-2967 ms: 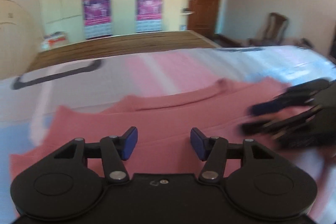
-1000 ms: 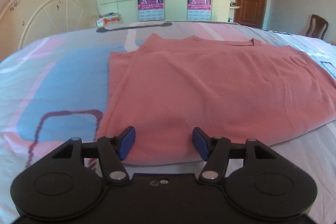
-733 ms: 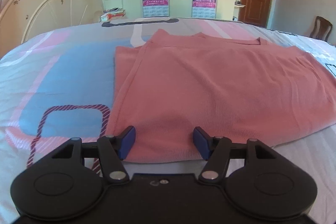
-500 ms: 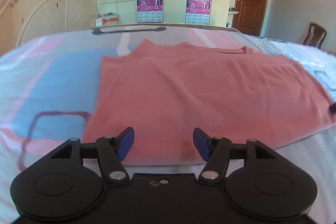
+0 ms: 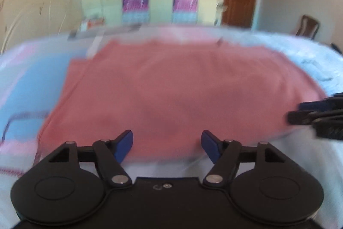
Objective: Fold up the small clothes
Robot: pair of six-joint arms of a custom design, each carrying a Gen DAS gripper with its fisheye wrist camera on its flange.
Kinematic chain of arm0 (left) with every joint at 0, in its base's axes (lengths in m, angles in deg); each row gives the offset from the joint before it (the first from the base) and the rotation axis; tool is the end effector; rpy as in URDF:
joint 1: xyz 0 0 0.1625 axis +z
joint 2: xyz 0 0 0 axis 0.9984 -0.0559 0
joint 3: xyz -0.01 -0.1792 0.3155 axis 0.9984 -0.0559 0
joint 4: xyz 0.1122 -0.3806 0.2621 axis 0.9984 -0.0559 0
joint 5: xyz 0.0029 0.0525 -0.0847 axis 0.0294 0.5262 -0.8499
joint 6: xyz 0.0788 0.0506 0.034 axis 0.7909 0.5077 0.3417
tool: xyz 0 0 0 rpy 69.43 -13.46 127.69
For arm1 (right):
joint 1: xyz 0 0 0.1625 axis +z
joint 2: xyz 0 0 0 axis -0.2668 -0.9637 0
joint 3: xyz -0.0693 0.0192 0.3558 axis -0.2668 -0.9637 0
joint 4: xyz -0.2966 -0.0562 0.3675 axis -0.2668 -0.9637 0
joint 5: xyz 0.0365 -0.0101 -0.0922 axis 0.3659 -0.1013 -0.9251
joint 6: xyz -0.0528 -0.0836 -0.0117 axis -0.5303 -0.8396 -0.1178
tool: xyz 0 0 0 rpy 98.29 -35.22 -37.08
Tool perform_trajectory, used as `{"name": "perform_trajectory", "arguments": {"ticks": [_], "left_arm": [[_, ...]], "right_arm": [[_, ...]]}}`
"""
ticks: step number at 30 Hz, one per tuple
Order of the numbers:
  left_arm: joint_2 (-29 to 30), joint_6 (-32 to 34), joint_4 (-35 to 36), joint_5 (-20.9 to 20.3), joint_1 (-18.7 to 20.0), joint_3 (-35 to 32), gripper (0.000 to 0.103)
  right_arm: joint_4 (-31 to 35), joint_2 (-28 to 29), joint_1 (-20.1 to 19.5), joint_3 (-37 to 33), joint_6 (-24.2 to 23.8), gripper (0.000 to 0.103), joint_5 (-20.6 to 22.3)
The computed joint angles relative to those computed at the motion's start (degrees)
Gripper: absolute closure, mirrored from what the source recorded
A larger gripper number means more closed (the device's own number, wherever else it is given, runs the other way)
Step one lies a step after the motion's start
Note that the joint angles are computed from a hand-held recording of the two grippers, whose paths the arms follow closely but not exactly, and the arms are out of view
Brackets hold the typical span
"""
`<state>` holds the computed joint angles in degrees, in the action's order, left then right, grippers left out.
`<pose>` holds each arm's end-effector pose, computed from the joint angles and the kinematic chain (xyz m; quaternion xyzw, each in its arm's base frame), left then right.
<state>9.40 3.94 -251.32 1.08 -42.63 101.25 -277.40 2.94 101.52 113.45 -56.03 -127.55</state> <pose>-0.1812 -0.4692 -0.0253 0.2304 0.8642 -0.3204 0.3121 0.0698 -0.4411 0.1211 0.2255 -0.8719 0.3144 0.3000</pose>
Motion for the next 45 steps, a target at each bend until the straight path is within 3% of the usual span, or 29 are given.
{"name": "perform_trajectory", "arguments": {"ticks": [1,3,5,7,10,13,19,23,25,27,30,31,34,39,42,45], "left_arm": [[-1.44,0.07,1.03,-0.59,0.32,0.85,0.032],[-1.37,1.06,-1.16,1.26,-0.07,1.16,0.036],[-0.90,3.51,-5.25,3.66,-0.78,1.52,0.035],[-2.04,1.38,-3.29,4.09,0.02,1.58,0.035],[-2.65,0.97,-1.84,4.67,0.98,1.76,0.036],[-4.47,0.52,-1.31,5.02,0.79,2.76,0.037],[-6.00,0.16,-1.19,6.34,1.71,3.64,0.036],[-6.93,0.14,-1.63,4.07,3.14,4.12,0.035],[-7.56,-0.98,-0.21,5.95,1.79,4.28,0.040],[-7.21,0.56,-2.98,7.12,1.07,4.66,0.037],[-8.87,-2.56,3.15,4.21,3.05,4.51,0.035],[-8.41,-0.82,1.92,4.49,2.93,4.56,0.035],[-10.60,-4.16,4.01,4.86,1.81,5.52,0.035],[-15.41,-13.73,1.32,1.63,-0.73,10.94,0.035],[-16.90,-20.98,0.62,-4.21,1.53,11.71,0.049],[-15.09,-26.41,-7.54,-8.93,5.48,11.24,0.051]], "right_arm": [[1.94,0.68,-0.69,-0.87,0.65,0.071,-2.01],[3.48,-0.47,-0.67,-0.69,1.49,0.071,-1.95],[1.07,-1.11,0.21,-0.07,1.20,0.071,-1.53],[-2.17,-0.68,0.21,0.37,0.31,0.071,-0.73],[-2.01,0.99,-1.00,-0.42,0.88,0.072,-4.05],[-0.33,-1.83,-2.09,0.59,1.30,0.071,-2.53],[-5.37,-5.34,-3.84,1.86,0.88,0.071,-1.63],[-0.01,-6.36,-5.57,0.77,3.40,0.072,-7.75],[1.47,-8.82,-6.35,1.87,4.09,0.071,-5.90],[-0.25,-10.00,-6.11,2.97,4.02,0.071,-4.87],[1.25,-9.16,-6.13,2.39,4.55,0.071,-5.97],[1.43,-8.63,-6.24,2.32,4.17,0.071,-6.56],[1.84,-9.17,-4.88,2.31,4.76,0.071,-7.77],[1.95,-15.62,-5.02,6.50,5.76,0.071,0.02],[5.13,-16.92,-3.32,6.59,6.27,0.071,1.11],[5.97,-15.59,-1.97,5.34,6.99,0.072,3.76]]}}
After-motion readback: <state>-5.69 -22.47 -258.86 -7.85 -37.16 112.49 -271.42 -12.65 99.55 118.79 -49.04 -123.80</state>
